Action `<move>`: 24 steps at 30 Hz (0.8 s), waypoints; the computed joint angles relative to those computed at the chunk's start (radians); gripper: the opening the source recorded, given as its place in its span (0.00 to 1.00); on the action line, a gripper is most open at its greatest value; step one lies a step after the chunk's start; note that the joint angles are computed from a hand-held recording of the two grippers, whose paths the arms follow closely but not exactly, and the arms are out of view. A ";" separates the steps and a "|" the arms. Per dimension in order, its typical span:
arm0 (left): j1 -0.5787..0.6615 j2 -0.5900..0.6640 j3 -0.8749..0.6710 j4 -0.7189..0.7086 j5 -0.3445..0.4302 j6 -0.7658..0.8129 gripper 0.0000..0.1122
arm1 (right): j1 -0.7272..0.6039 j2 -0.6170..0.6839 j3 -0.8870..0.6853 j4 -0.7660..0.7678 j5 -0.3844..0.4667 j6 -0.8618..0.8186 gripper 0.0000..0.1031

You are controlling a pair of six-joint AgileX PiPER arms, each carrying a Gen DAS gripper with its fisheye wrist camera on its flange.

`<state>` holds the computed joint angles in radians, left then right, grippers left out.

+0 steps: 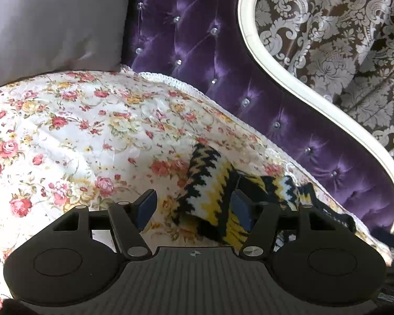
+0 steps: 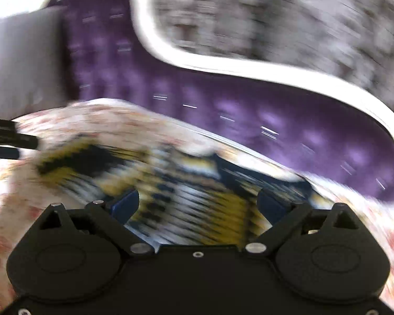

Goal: Fold small clothes
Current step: 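Lay the held sleeve across the sweater body with the left tool, release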

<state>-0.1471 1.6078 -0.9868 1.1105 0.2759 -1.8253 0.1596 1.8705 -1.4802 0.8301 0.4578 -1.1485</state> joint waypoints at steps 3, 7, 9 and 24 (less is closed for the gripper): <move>0.002 -0.005 0.007 0.022 -0.003 -0.028 0.58 | 0.105 0.058 -0.074 -0.129 -0.029 0.065 0.93; 0.011 -0.009 0.014 0.060 -0.013 -0.063 0.58 | 0.200 0.155 -0.205 -0.418 -0.005 0.275 0.92; 0.012 0.000 0.005 0.025 -0.016 -0.031 0.58 | 0.219 0.186 -0.237 -0.483 0.002 0.308 0.92; 0.018 0.019 -0.016 -0.072 -0.063 0.078 0.59 | 0.241 0.296 -0.431 -0.584 0.178 0.471 0.39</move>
